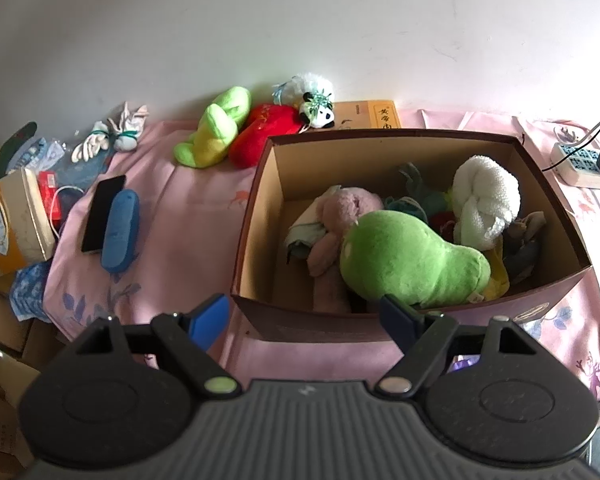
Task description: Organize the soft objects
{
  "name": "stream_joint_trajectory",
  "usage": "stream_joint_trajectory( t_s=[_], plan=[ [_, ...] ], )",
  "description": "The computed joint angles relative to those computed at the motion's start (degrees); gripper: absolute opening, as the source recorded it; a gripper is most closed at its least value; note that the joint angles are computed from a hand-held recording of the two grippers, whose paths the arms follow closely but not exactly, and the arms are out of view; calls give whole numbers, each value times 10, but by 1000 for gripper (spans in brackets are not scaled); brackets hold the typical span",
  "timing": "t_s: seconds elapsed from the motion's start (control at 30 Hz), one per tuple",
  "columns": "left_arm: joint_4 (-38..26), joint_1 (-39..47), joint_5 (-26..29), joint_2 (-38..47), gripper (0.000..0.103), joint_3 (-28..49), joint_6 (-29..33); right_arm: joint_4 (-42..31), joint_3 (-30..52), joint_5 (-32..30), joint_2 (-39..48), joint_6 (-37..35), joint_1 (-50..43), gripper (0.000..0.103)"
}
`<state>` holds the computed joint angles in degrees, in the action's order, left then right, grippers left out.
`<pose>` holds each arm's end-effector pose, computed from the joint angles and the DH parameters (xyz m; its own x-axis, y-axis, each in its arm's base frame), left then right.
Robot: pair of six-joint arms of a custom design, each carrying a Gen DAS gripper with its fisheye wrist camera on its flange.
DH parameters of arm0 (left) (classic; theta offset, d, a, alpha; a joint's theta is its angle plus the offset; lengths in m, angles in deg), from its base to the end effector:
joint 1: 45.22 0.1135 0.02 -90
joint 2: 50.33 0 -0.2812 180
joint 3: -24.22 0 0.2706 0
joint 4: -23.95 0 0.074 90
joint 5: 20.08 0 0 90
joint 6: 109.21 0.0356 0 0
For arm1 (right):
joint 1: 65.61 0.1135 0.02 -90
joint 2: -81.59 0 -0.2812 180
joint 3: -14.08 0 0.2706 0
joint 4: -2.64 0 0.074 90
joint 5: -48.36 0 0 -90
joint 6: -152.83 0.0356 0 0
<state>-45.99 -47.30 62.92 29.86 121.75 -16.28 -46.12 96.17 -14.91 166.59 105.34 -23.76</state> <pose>0.2968 -0.0064 0.3844 -0.7948 0.0796 -0.6016 0.0027 0.9918 0.1277 0.2575 0.2091 0.2969 -0.6930 0.1895 -0.6956 0.1088 0.9813 0.1590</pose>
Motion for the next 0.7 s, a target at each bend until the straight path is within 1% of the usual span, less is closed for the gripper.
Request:
stream_joint_trajectory(
  t_s=[0.17, 0.7],
  plan=[
    [5, 2, 2, -1, 82, -6, 1, -11, 9, 4, 8, 0, -1, 22],
    [19, 6, 19, -11, 82, -28, 9, -46, 38, -20, 33, 23, -16, 23]
  ],
)
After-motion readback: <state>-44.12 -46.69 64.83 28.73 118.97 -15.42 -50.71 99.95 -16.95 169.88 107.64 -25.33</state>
